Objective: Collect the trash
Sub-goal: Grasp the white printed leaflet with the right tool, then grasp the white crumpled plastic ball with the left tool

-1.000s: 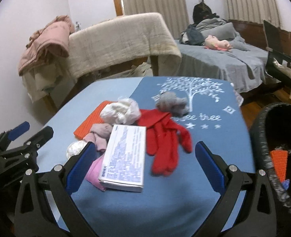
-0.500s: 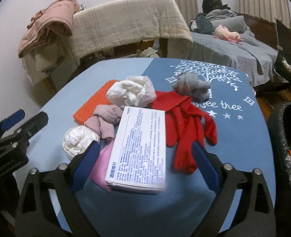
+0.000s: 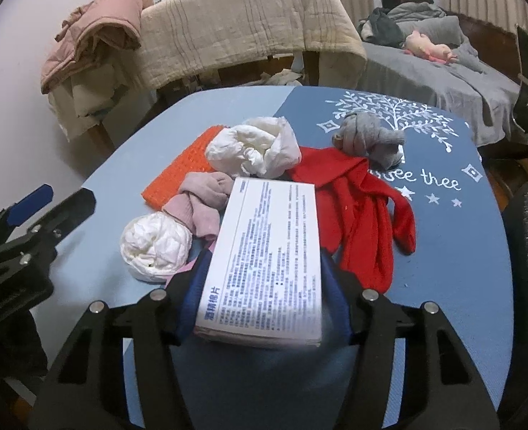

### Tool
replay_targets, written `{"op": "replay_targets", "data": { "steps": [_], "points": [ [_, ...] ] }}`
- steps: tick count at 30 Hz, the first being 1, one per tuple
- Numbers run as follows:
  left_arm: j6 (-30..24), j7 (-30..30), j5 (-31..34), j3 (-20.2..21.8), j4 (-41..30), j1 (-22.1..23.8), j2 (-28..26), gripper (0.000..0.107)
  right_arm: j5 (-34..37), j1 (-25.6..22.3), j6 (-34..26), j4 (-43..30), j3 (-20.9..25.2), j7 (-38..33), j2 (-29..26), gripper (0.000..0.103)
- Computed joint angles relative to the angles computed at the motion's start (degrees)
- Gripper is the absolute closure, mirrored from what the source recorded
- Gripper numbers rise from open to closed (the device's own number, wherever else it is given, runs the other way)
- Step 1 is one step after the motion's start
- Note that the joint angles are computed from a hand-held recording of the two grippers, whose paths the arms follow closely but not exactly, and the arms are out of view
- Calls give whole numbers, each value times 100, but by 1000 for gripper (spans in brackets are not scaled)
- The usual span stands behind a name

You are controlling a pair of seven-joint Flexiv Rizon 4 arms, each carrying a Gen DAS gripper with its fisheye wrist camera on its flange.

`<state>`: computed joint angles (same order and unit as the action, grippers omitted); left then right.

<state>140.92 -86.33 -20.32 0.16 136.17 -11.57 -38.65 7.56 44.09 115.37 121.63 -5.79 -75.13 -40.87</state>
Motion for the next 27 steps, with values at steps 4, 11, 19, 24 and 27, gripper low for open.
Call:
{"op": "replay_targets", "data": {
  "steps": [4, 11, 19, 24, 27],
  "points": [
    [-58, 14, 60, -43, -30, -22, 0, 14, 106, 63, 156, 124, -63, -98, 87, 47],
    [-519, 51, 303, -157, -194, 45, -18, 22, 222, -52, 205, 211, -27, -191, 149, 47],
    [-689, 25, 351, -93, -281, -40, -78, 24, 127, -150, 86, 138, 30, -178, 35, 44],
    [-665, -69, 377, -93, -267, 3, -90, 24, 4, -216, -88, 48, 67, -82, -8, 42],
    [-672, -68, 400, -85, -269, 7, -85, 24, -88, -233, -127, 54, 73, -52, -5, 45]
  ]
}}
